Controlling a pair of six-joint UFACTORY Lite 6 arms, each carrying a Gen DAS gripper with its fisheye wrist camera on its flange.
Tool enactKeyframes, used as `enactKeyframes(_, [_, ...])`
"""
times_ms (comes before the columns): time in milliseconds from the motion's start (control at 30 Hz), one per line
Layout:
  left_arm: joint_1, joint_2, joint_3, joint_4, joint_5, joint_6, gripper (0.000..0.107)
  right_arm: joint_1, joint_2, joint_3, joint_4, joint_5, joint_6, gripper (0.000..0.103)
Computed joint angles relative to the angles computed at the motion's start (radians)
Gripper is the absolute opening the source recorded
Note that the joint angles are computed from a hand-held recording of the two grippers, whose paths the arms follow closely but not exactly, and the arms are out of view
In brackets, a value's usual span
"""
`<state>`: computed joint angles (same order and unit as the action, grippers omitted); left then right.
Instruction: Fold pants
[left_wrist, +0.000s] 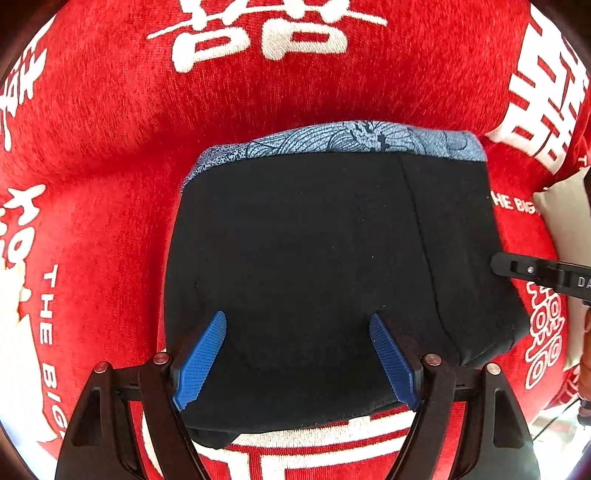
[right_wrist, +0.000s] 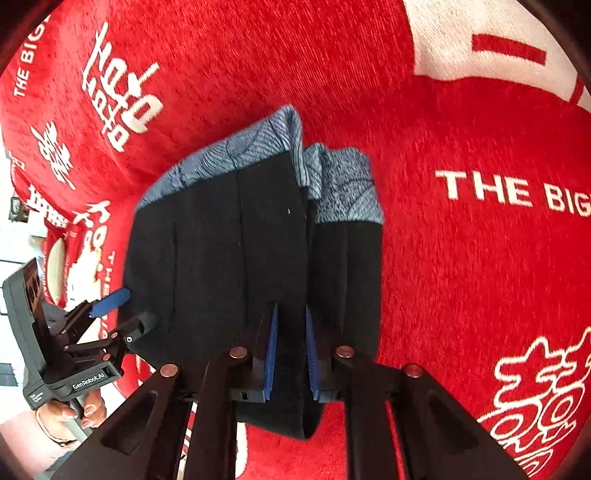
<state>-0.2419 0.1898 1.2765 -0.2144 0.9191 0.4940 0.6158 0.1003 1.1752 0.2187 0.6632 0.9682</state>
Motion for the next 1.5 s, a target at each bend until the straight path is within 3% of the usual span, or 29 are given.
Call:
enactKeyframes(433, [-0.027, 0.037, 0.036, 0.007, 0.006, -0.049, 0.084, 0.154, 0.23, 0.376, -0.253, 0.313, 0.24, 0.017])
enactKeyframes(867, [-0.053, 0.022, 0.024, 0.018, -0.009, -0.085, 0.084, 0.204, 0.244, 0.422, -0.28, 0.383, 0.324, 0.018])
enactKeyframes(1033, [-0.046, 0.017, 0.024, 0.005, -0.006, -0.087, 0.084, 0.23, 0.286, 0.487, -0.319, 0.435, 0.364, 0.024])
enactKeyframes(1133, [-0.039, 0.027, 0.039, 0.006, 0.013, -0.088, 0.084, 0.252, 0.266, 0.476, -0.353, 0.457, 0.415, 0.035])
enactKeyframes(1233, [-0.048, 0.033, 0.057, 0.03, 0.028, -0.1, 0.084, 0.268, 0.249, 0.461, -0.366, 0.459, 0.467, 0.039])
enactKeyframes(1300, [-0.05, 0.037, 0.069, 0.036, 0.041, -0.106, 0.103, 0.277, 0.239, 0.46, -0.371, 0.466, 0.489, 0.041])
enactKeyframes(1500, [-0.064, 0.047, 0.087, 0.07, 0.065, -0.118, 0.103, 0.308, 0.233, 0.48, -0.398, 0.492, 0.527, 0.05])
